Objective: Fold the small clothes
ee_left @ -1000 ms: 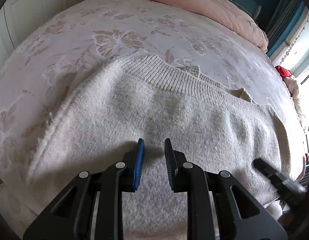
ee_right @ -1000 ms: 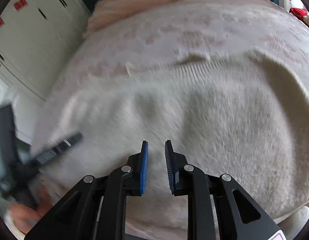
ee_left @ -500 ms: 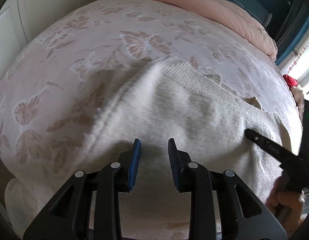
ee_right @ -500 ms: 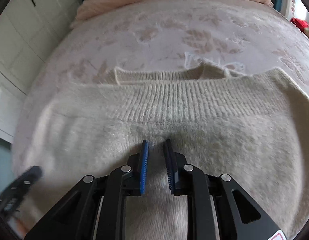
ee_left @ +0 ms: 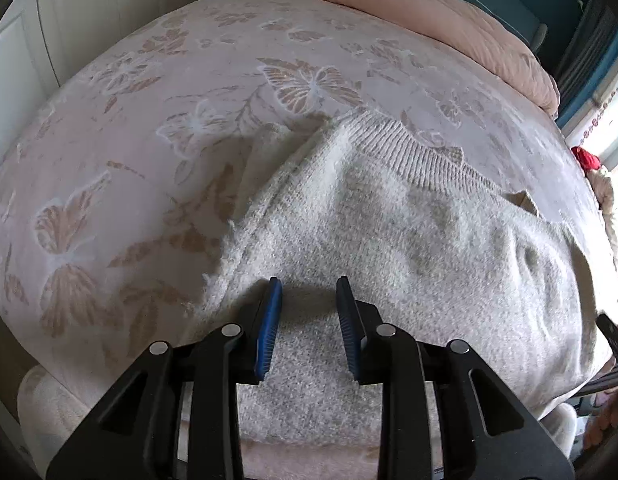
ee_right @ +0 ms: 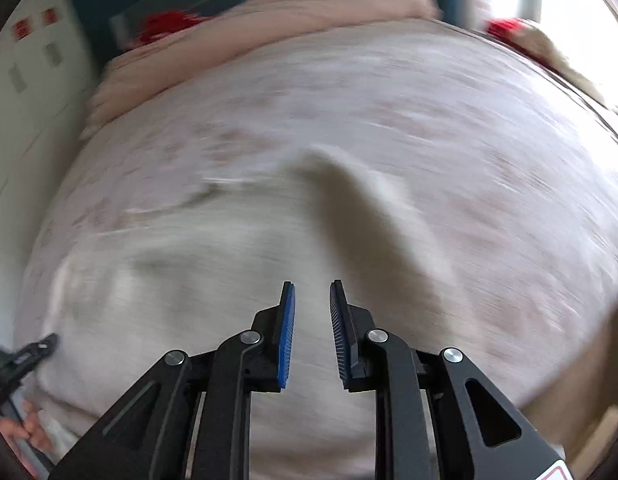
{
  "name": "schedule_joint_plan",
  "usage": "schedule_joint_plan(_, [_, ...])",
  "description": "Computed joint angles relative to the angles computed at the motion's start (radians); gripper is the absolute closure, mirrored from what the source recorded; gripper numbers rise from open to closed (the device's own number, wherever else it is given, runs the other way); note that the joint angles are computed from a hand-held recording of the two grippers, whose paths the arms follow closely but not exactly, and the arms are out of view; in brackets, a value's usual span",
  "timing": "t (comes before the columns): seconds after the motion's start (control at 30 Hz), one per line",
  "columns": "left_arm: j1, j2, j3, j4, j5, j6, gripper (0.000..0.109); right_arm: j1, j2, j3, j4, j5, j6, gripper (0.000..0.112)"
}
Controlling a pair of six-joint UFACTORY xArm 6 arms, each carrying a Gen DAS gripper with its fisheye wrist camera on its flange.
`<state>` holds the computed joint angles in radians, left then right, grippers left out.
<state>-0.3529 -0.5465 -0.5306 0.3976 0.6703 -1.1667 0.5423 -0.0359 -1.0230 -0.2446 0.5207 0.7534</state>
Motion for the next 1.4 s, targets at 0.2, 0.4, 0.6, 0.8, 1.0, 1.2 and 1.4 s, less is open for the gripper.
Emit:
schedule_joint_plan(0.2, [-0.049, 0.041, -0.044, 0.084, 0.077, -0.06, 0.08, -0.111, -0.053, 0.16, 0.092, 0.05, -0.077, 0.088])
schedule_joint_plan(0.4, [-0.076, -0.181, 0.048, 0.111, 0.121, -0.204, 0.053, -0.046, -0.106, 0.095, 0.109, -0.055, -0.094, 0.087])
schedule_joint_plan(0.6, [-0.044, -0.344, 0.195, -0.039, 0.124, -0.28, 0.045, 0.105, 0.13, -0.186, 0.418, -0.064, -0.42, 0.089])
schedule_joint_plan(0.8, [-0.015, -0.364, 0.316, -0.043, -0.074, -0.439, 0.022, 0.197, 0.429, -0.5, 0.447, 0.077, -0.444, 0.097])
schedule_joint_plan(1.0, [0.008, -0.267, 0.261, 0.042, -0.095, -0.516, 0.016, 0.213, 0.52, -0.585, 0.355, 0.136, -0.378, 0.097])
schedule_joint_plan(1.2, [0.036, -0.238, 0.236, 0.022, -0.13, -0.418, 0.079, 0.22, 0.554, -0.627, 0.332, 0.149, -0.38, 0.097])
schedule_joint_plan(1.4, [-0.008, -0.256, 0.145, 0.134, -0.079, -0.422, 0.086, 0.219, 0.552, -0.618, 0.345, 0.133, -0.388, 0.097])
